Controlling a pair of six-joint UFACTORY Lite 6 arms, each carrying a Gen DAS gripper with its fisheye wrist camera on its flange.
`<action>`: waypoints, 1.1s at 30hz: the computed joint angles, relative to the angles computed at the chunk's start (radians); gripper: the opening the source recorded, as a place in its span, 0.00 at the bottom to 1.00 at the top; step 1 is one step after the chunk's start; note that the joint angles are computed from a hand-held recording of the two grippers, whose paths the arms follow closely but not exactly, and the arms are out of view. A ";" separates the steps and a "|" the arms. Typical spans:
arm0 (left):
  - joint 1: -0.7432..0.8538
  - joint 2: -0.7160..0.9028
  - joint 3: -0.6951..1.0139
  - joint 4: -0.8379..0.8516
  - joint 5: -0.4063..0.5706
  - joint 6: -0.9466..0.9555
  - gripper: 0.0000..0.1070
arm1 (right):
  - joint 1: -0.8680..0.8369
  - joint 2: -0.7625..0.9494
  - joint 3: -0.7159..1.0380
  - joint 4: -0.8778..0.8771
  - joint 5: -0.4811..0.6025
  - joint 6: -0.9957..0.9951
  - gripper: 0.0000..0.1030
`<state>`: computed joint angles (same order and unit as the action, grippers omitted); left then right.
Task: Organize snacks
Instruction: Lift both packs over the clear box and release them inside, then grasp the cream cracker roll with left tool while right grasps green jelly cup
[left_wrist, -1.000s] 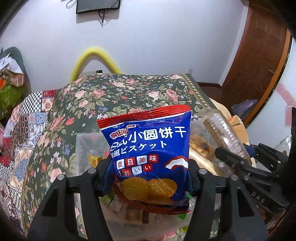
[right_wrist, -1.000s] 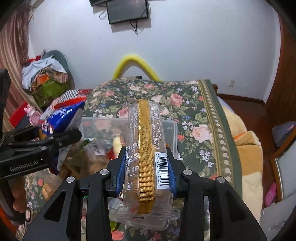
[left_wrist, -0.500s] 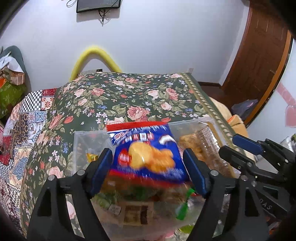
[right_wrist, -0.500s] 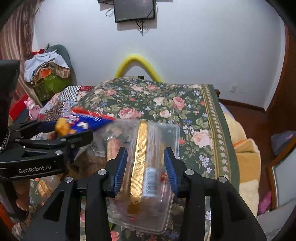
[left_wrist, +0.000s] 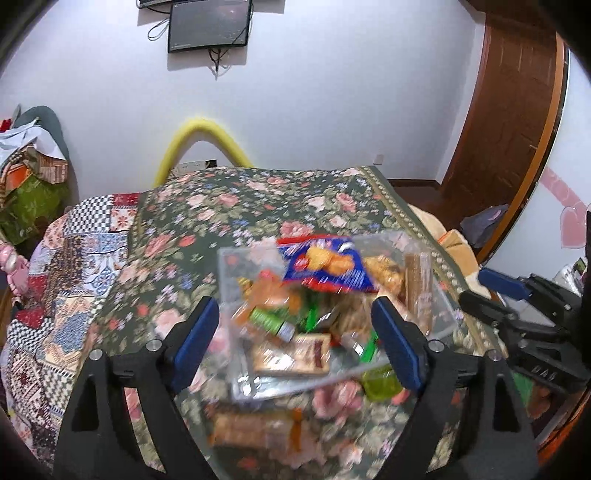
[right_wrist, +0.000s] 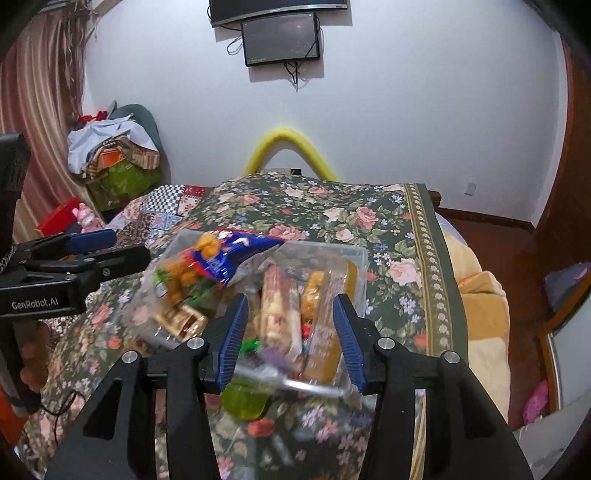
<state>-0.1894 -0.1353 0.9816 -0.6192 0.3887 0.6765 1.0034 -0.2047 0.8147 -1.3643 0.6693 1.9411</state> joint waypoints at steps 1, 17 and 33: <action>0.015 -0.023 -0.028 -0.011 0.003 0.024 0.83 | 0.022 -0.008 -0.013 -0.002 0.013 0.016 0.47; 0.191 -0.028 -0.374 -0.237 -0.056 0.440 0.88 | 0.125 0.091 -0.123 -0.033 -0.046 0.259 0.54; 0.194 0.266 -0.307 -0.669 -0.060 0.855 0.88 | -0.040 0.388 0.044 -0.204 -0.269 0.366 0.54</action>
